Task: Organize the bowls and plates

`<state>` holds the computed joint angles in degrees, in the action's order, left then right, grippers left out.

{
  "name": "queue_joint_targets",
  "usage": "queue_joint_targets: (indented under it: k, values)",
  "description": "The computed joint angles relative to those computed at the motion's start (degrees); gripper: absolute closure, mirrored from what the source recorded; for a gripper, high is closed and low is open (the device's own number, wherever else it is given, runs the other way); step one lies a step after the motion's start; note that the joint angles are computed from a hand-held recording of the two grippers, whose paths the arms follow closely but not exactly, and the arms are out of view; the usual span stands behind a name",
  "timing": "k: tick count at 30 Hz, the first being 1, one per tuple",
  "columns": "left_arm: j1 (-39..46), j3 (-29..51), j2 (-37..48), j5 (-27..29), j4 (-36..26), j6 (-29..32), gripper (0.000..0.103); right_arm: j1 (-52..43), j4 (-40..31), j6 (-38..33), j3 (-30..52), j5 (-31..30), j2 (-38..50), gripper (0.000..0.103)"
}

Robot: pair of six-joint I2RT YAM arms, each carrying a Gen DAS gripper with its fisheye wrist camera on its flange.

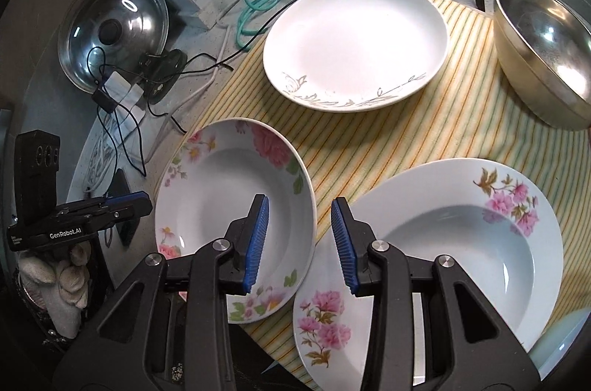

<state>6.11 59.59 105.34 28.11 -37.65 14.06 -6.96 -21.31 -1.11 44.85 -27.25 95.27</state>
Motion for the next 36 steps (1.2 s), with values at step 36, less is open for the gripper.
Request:
queue_joint_targets:
  k: [36]
  values:
    - [-0.7,2.66,2.97,1.29,-0.33,1.23,0.083,0.93,1.02,4.35,1.62,-1.93,5.95,0.086]
